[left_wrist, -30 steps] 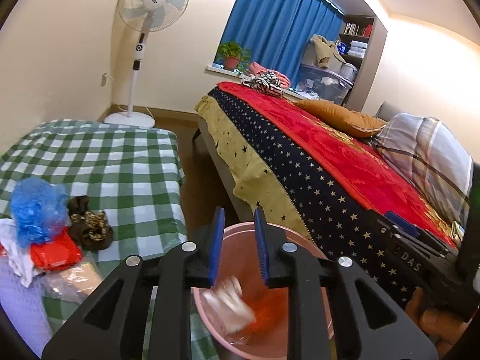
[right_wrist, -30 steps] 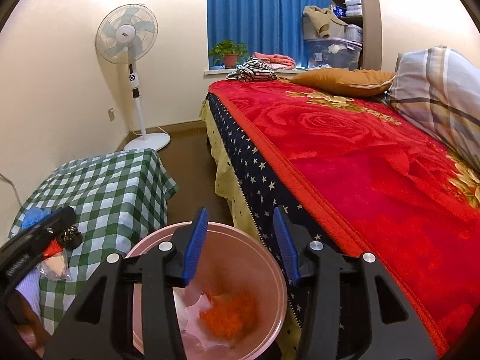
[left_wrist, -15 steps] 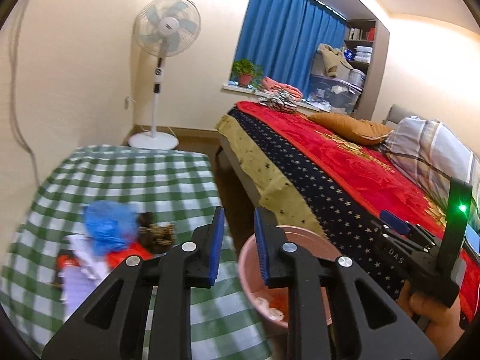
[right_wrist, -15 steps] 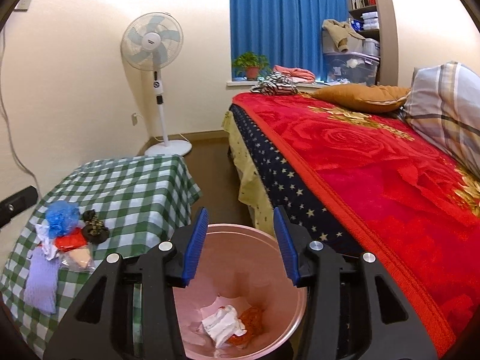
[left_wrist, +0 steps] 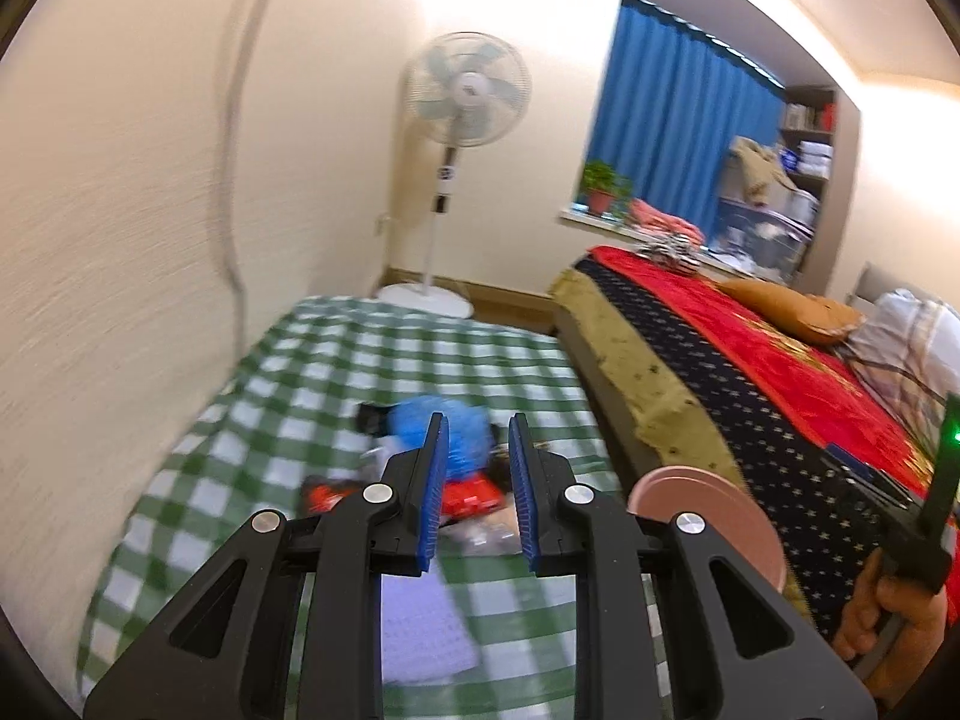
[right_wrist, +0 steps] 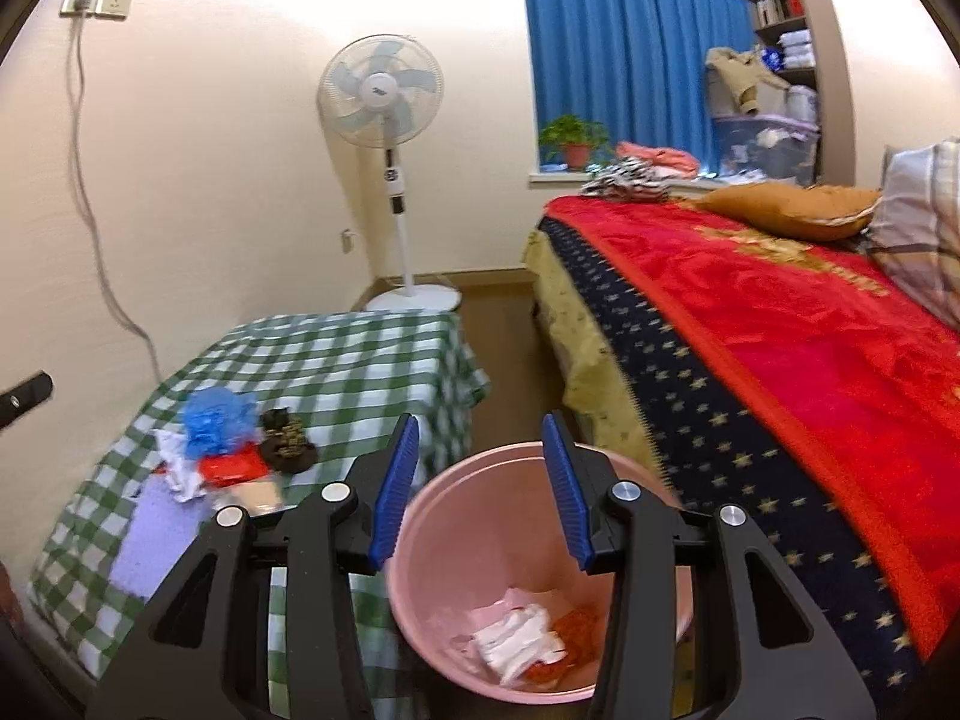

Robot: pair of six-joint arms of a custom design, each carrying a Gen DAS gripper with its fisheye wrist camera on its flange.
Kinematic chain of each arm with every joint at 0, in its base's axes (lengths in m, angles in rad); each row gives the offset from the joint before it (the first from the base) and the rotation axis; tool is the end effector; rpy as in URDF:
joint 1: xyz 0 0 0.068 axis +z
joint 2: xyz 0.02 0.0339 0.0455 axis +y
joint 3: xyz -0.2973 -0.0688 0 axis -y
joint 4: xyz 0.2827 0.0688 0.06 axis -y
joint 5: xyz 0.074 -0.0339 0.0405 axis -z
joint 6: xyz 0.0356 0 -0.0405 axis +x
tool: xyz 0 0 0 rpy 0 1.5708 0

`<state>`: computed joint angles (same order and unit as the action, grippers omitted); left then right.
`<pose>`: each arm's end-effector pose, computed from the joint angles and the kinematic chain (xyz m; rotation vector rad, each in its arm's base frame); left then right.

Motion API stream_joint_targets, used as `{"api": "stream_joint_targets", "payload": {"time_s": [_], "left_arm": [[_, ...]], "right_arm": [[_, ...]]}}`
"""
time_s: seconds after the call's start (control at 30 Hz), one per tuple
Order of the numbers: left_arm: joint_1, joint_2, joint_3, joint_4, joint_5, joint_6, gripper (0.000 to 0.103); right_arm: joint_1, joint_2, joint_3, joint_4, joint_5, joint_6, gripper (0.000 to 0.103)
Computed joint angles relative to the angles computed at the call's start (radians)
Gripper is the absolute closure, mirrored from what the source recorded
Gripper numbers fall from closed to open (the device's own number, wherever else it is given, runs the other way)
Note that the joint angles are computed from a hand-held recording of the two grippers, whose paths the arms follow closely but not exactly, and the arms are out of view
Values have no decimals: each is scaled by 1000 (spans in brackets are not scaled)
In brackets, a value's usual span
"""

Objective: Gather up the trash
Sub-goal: 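Move both tools back to the bed and grasp the lavender foam net with the left tool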

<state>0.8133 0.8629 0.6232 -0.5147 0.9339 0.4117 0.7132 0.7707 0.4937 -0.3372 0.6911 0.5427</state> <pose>0.1478 0.1147 0.2654 0.0278 2.0044 -0.3209 0.1494 0.0993 0.2426 0.2013 2.0210 0.0265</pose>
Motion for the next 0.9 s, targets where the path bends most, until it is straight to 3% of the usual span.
{"api": "stream_joint_targets", "payload": {"time_s": [0.27,0.73,0.9], "left_arm": [[126,143,12,28,-6,58,83],[-24,242,-104,240,-202,-47,83],[-56,338,-102,283,-258,-81,81]], "right_arm": [[8,179,15,180,-122,-11,65],[-4,631,126,486,-331,-77,65],[-15,770,187,523,-409,-95,55]]}}
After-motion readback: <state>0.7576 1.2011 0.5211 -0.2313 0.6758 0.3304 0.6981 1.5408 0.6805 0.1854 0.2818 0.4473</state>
